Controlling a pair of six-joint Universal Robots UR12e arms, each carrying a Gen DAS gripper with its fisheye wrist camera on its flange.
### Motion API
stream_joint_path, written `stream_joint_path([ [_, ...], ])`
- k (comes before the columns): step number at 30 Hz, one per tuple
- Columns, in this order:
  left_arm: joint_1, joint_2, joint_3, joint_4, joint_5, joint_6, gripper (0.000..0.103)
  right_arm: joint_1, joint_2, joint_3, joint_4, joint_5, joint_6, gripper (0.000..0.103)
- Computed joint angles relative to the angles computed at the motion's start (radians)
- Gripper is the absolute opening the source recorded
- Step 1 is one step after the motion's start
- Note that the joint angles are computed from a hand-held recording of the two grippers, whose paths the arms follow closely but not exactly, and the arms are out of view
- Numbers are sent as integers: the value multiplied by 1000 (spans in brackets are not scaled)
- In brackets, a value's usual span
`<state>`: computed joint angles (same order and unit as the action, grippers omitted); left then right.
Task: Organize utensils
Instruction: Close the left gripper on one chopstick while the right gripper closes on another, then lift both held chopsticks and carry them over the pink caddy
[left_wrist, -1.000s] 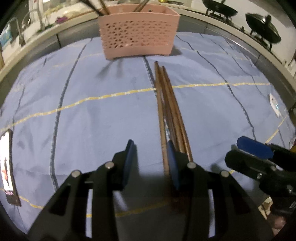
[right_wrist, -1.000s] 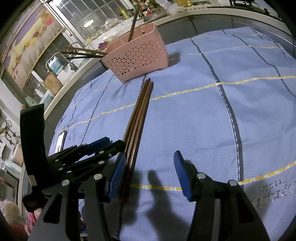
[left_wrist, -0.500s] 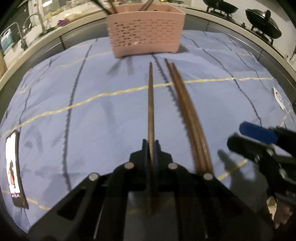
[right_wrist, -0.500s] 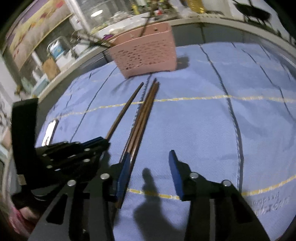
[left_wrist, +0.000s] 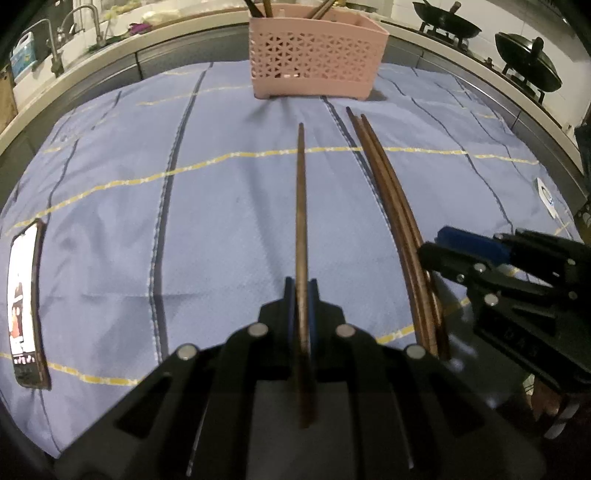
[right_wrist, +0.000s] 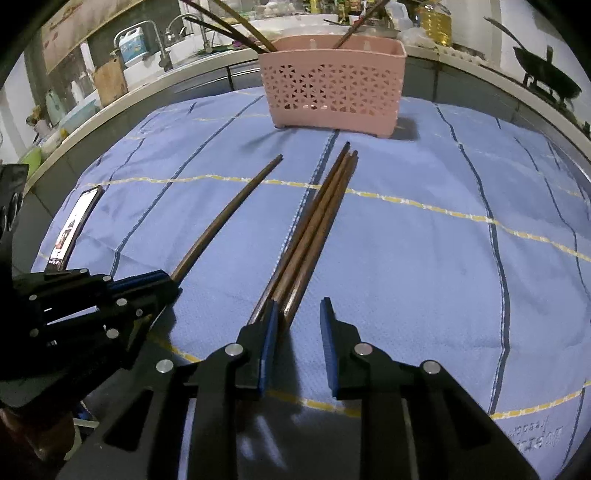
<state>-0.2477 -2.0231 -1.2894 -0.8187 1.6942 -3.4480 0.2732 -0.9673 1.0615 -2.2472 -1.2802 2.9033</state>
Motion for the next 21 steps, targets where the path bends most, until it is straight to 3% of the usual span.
stream_joint_path([
  [6,-4,-7,9,2,13,-4,6,14,4,-5,0,-43,-18,24],
  [9,-4,-9,10,7,15,-3,6,15,5,-1,-19,-52,-31,15],
  [14,-2,-1,-5,18,9,19,6,-4,-4,11,-18,-51,-14,8],
  [21,3,25,-41,27,-27,37,6,-39,-47,68,1,-60,-4,7],
])
